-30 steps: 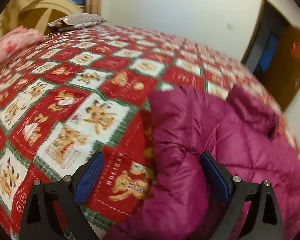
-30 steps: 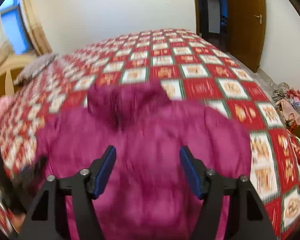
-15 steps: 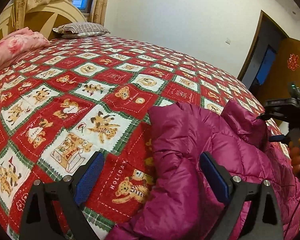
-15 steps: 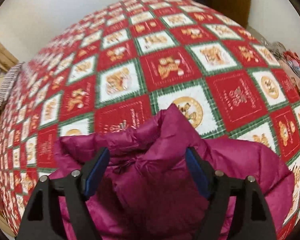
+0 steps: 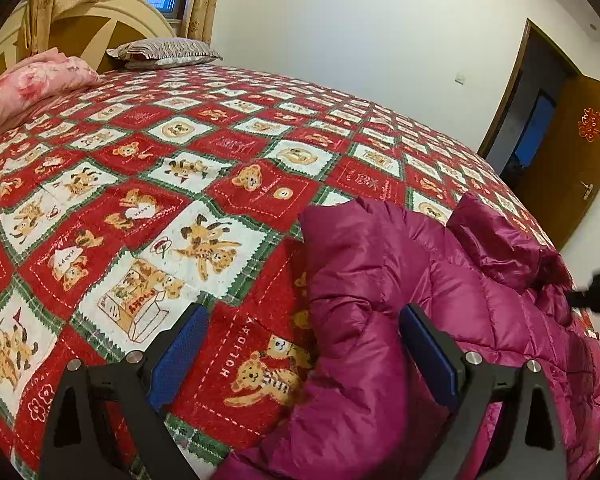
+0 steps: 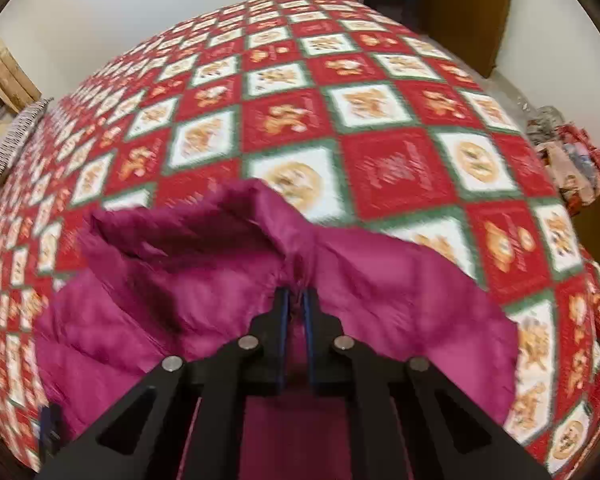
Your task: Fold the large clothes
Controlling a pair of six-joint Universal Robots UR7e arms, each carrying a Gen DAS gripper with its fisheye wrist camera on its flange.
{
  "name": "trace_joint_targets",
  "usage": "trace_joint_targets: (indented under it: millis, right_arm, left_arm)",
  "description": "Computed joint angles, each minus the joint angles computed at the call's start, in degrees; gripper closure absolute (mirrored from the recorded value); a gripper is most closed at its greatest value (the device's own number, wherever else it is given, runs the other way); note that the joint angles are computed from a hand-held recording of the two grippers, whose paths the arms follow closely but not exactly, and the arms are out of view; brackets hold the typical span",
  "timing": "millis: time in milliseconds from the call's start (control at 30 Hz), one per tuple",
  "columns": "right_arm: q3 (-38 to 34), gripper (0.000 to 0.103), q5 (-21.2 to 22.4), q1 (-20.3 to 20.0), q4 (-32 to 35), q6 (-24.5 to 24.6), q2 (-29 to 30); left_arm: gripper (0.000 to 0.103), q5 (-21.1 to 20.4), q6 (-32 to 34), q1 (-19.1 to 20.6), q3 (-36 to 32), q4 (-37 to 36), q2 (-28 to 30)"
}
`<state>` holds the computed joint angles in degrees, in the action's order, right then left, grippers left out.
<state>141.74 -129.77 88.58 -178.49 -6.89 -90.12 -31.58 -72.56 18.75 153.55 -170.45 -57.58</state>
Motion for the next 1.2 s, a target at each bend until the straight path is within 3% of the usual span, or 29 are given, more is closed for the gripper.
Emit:
trace_joint_targets:
  millis: [67, 133, 200, 267, 333, 367, 400, 467, 500, 633, 667, 700, 733, 767, 867, 967, 1067, 1133, 1200]
  right_arm:
    - [2.33, 0.093, 0.53, -2.27, -3.22, -1.46, -0.59]
    - [4.58, 0.094, 5.39, -7.05, -4.77, -1.91, -1.69]
    - [8.01, 0.098, 11.46, -11.13, -12.99, -4.55, -2.13]
    - [10.11, 0.094, 15.99, -12.98, -17.38, -5.37, -3.36]
    - [11.52, 0.082, 21.81, -14.92, -17.86, -4.11, -7.12]
    - [11.61, 0.072, 24.87, -15.51, -16.48, -3.01, -9.86]
    - [11.35, 0.051, 26.77, -15.61, -15.59, -2.73, -11.28]
    - [10.24, 0.022, 27.26, -13.56, -16.61, -2.64, -11.03]
    - [9.30, 0.018, 25.68, -11.21, -18.16, -2.84, -9.56]
    - [3.69, 0.020, 17.86, -5.16, -15.24, -1.88, -1.13]
    - [1.83, 0.035, 16.80, -4.70, -12.12, -0.89, 0.99]
    - [1.15, 0.071, 16.44, -4.81, -10.07, -0.69, 1.50]
    - [-0.04, 0.089, 14.47, -4.35, -6.56, 0.06, 2.37]
    - [-0.14, 0.089, 13.07, -4.19, -5.26, 0.54, 2.65]
    - [3.02, 0.090, 11.46, -4.53, -10.70, -1.43, 0.15]
    - [6.45, 0.090, 13.73, -7.55, -13.62, -2.68, -2.92]
    - [8.98, 0.093, 18.94, -14.22, -15.80, -4.71, -2.56]
    - [10.79, 0.093, 21.48, -15.62, -23.11, -8.72, -0.73]
    - [12.75, 0.093, 22.67, -16.12, -32.52, -12.12, 2.85]
  left_arm:
    - [0.006, -0.41, 0.47, 0.37, -0.19, -0.02, -0.06]
    - [0.006, -0.98, 0.96, 0.77, -0.60, 0.38, -0.04]
    - [0.006, -1.89, 2.58, 1.18, -0.81, -0.54, 0.14]
    - [0.006, -2.51, 3.60, 1.38, -1.10, -0.49, 0.32]
    - [0.006, -2.43, 3.03, 1.33, -1.77, 1.91, 0.26]
    - [0.006, -2.32, 2.70, 1.21, -2.04, 2.99, 0.28]
    - [0.006, -2.19, 2.37, 1.13, -2.30, 3.93, 0.33]
    - [0.006, -1.81, 1.55, 0.78, -2.78, 6.23, 0.31]
    - [0.006, -1.66, 1.31, 0.64, -2.89, 6.80, 0.34]
    - [0.006, -1.39, 0.73, 0.42, -3.00, 7.94, 0.24]
    - [0.006, -1.50, 0.84, 0.48, -2.96, 7.76, 0.18]
    - [0.006, -1.62, 0.91, 0.52, -2.98, 7.64, 0.21]
    - [0.006, -1.76, 1.22, 0.70, -3.03, 7.15, 0.37]
    - [0.006, -1.97, 1.47, 0.81, -2.92, 6.58, 0.37]
    - [0.006, -2.17, 2.18, 1.07, -2.69, 5.01, 0.54]
    - [0.006, -1.96, 2.21, 0.78, -2.86, 5.45, 0.59]
    - [0.006, -1.12, 2.35, -0.43, -2.98, 7.04, 0.17]
    - [0.006, -1.25, 3.13, -1.51, -4.18, 11.41, -1.57]
    - [0.006, -1.87, 6.99, -2.51, -4.72, 9.03, -2.75]
